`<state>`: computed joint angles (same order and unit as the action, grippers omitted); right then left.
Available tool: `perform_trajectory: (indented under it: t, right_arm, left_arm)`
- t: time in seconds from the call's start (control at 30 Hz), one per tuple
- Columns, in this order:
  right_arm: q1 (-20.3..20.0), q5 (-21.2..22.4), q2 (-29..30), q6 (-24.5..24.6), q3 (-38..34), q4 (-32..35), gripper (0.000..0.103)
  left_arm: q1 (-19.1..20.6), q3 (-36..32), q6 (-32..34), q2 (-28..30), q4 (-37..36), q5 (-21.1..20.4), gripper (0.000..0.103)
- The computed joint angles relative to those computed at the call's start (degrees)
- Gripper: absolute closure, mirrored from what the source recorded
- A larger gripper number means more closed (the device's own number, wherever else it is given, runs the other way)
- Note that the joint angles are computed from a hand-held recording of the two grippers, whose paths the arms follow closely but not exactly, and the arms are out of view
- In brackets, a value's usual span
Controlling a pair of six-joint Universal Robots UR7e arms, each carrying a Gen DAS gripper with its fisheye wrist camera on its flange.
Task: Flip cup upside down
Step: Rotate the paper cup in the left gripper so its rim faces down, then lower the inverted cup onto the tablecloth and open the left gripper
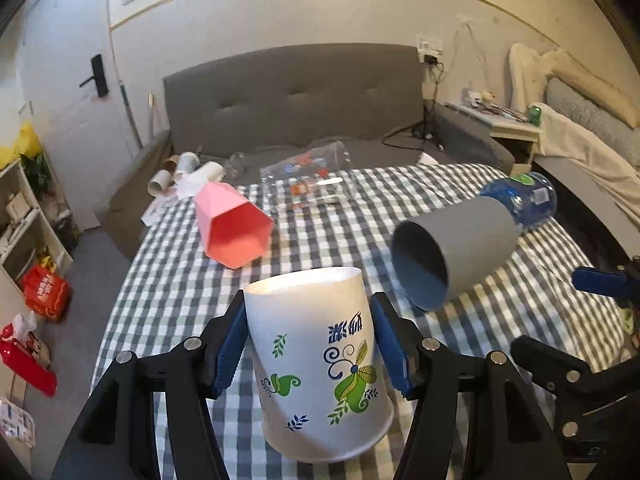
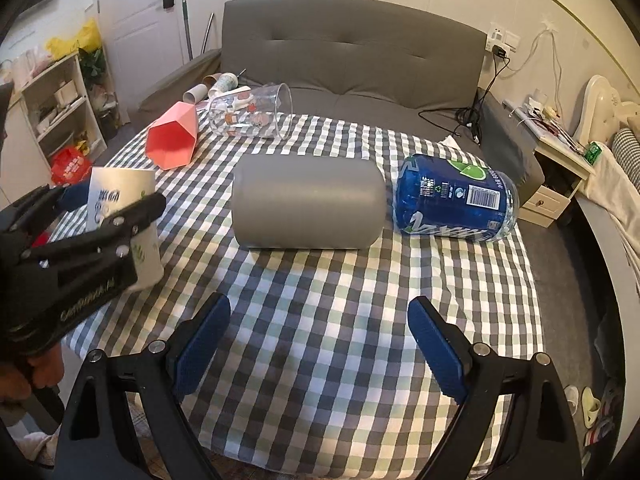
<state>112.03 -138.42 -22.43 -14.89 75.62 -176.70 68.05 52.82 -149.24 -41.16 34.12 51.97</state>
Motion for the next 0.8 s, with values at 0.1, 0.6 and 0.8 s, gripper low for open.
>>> perform_trajectory:
  t: [0.1, 0.6, 0.8]
  right_arm:
    - [0.31, -0.04, -0.33, -0.2, 0.57, -0.52, 0.012]
    - [1.78, -1.0, -1.83, -1.97, 3.95, -4.38, 0.012]
    - [2.97, -1.89, -2.01, -2.74, 5.05, -5.49, 0.012]
  left_arm:
    - [-0.14, -3.46, -2.53, 1.74, 4.22, -1.12, 0.041]
    - [0.23, 10.62, -4.31, -6.67, -1.83, 0.97, 0.042]
    - [0.41, 6.14, -7.24, -4.6, 4.05, 1.27, 0.041]
